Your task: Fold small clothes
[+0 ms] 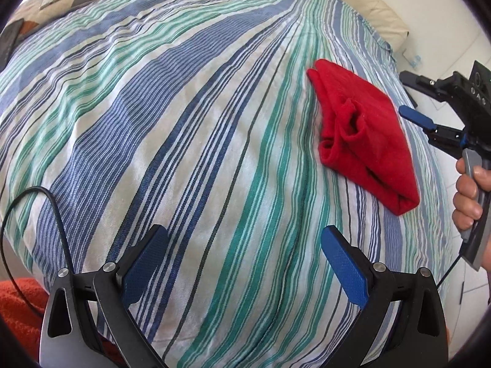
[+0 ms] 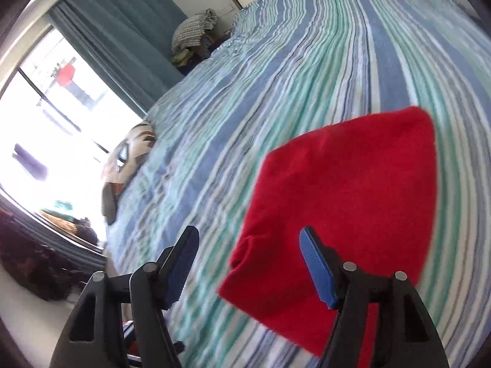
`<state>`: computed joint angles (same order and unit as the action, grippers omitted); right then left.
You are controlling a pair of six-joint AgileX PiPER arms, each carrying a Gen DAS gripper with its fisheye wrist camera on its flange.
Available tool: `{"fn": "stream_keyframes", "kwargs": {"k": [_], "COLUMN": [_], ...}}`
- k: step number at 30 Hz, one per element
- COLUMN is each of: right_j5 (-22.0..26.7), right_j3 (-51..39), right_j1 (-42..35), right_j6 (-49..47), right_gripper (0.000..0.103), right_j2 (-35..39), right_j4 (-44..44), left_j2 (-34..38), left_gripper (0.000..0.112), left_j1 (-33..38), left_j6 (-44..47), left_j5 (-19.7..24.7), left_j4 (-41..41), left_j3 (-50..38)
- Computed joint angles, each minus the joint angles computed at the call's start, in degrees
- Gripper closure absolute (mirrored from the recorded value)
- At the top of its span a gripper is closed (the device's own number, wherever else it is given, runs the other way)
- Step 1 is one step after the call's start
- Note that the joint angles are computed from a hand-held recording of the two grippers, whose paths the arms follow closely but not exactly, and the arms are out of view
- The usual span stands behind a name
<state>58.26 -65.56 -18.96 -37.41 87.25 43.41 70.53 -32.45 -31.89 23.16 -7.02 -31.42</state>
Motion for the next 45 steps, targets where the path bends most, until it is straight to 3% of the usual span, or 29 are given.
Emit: {"fn": "stream_keyframes", "kwargs": {"k": [1, 2, 5, 7, 9, 10, 13, 17, 19, 22, 25, 27, 30, 32, 34, 37, 39, 45], "right_j5": [-1.3, -2.7, -8.7, -12.2, -18.6, -18.6, -13.1, -6.5, -6.6, -10.3, -14.1, -10.1, -1.8, 2.9, 3.3, 1.3, -0.3, 2.2], "right_j3": [-1.1, -1.3, 1.3, 5.3, 11.0, 12.1, 13.6, 16.0, 18.5, 23.7, 30.7, 30.4, 29.1, 27.1, 24.0, 16.7, 10.8, 1.0], "right_j1": [1.5, 3.2, 11.5, 16.4, 20.8, 20.6, 14.1, -1.3, -6.7, -8.7, -10.9, -12.8, -19.3, -24.4, -27.0, -26.6, -24.3, -20.2], "right_j6": [1.5, 1.8, 5.4, 6.3, 6.2, 4.3, -2.0, -10.6, -12.9, -13.4, -21.6, -21.0, -25.6, -29.5, -29.2, -25.0, -21.0, -18.4], "right_gripper": [0.046, 0.063, 0.085, 0.087, 0.087, 0.087, 0.087, 0.087, 0.087, 0.087, 0.087, 0.085, 0.056, 0.035, 0.024, 0.022, 0.021, 0.022], "right_j2": [0.7, 1.5, 4.8, 6.5, 2.8, 1.4, -6.2, -17.2, -17.8, -12.0, -14.9, -16.1, -17.8, -17.3, -15.5, -7.2, 0.2, 20.6], "right_j4": [-2.8, -4.3, -11.3, -14.8, -18.1, -16.6, -11.9, -6.3, -6.5, -10.8, -5.1, -4.7, -1.7, 1.9, 4.8, 8.5, 9.2, 18.5], "left_j2": [0.3, 0.6, 1.6, 2.5, 2.5, 2.5, 2.3, 3.1, 3.5, 5.1, 5.3, 3.2, 1.6, 5.9, 14.6, 30.6, 38.7, 48.0], "left_gripper": [0.012, 0.012, 0.012, 0.012, 0.012, 0.012, 0.012, 0.012, 0.012, 0.012, 0.012, 0.012, 0.011, 0.01, 0.01, 0.01, 0.011, 0.011], "left_j1": [-0.3, -1.0, -4.0, -5.3, -6.0, -6.1, -5.3, -4.7, -5.6, -8.5, -11.1, -10.6, -5.0, -1.8, 0.6, 3.6, 3.7, 2.4], "left_j6": [-0.8, -2.9, -11.0, -14.4, -16.4, -16.7, -14.5, -12.8, -14.6, -21.9, -26.9, -23.6, -7.3, 4.1, 15.6, 29.0, 27.5, 25.5], "left_j5": [-0.1, 0.0, 0.5, 0.7, 1.3, 1.4, 1.2, 0.7, 0.9, 1.9, 3.8, 4.0, -1.1, -3.4, -2.3, 5.5, 10.4, 15.2], "left_j4": [0.7, 2.7, 10.6, 14.2, 16.6, 16.8, 15.1, 13.7, 15.3, 22.4, 27.6, 24.6, 10.5, 1.0, -8.3, -17.1, -14.3, -13.3], "left_j3": [-0.1, -0.3, -1.1, -1.6, -1.6, -1.6, -1.5, -1.9, -2.1, -2.8, -2.9, -2.7, -4.9, -10.6, -20.3, -37.4, -47.3, -57.8]}}
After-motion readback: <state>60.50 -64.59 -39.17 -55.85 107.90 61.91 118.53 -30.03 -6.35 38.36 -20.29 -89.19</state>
